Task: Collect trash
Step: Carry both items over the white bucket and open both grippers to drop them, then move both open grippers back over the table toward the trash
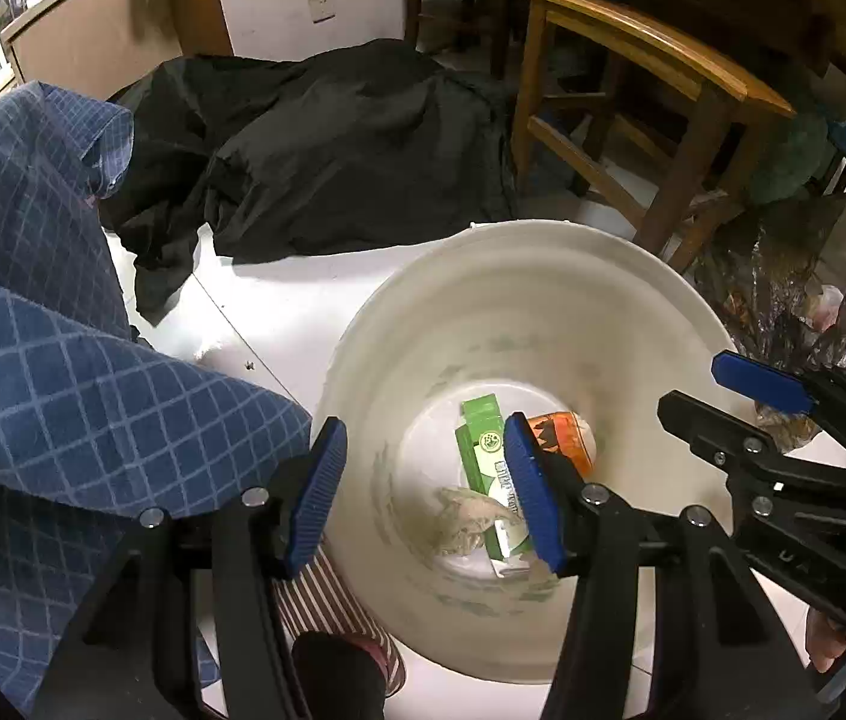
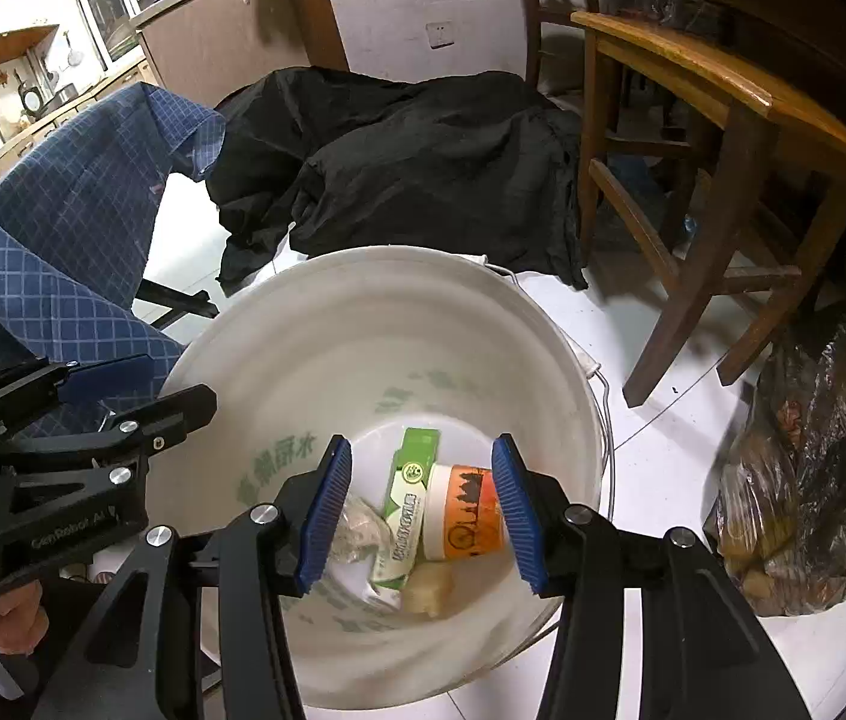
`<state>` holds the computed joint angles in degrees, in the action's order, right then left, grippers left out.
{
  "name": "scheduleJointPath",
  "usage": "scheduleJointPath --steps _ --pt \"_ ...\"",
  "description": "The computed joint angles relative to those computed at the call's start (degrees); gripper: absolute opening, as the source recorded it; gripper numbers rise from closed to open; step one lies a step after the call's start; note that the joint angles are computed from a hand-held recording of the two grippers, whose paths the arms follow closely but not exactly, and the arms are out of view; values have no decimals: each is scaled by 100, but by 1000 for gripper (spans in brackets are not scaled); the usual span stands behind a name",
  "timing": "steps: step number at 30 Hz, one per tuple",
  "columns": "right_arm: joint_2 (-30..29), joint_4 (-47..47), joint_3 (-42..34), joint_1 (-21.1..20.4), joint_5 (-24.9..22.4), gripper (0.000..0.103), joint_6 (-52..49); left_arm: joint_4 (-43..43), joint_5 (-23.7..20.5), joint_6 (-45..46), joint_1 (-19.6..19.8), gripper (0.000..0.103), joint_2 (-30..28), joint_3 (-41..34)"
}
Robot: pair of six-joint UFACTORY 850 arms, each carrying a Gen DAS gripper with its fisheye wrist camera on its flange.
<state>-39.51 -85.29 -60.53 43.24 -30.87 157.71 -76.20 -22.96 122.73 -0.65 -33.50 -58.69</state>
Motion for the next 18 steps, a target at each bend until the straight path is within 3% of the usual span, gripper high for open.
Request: scheduleJointPath --steps 5,10,18 --pt "66 125 16 16 -77 50 -81 -127 18 104 16 52 61 41" --pt "193 209 -75 155 -422 50 -263 -235 -302 267 176 52 266 107" --pt "522 -161 -498 389 -1266 44 -462 -266 -1455 369 925 52 804 33"
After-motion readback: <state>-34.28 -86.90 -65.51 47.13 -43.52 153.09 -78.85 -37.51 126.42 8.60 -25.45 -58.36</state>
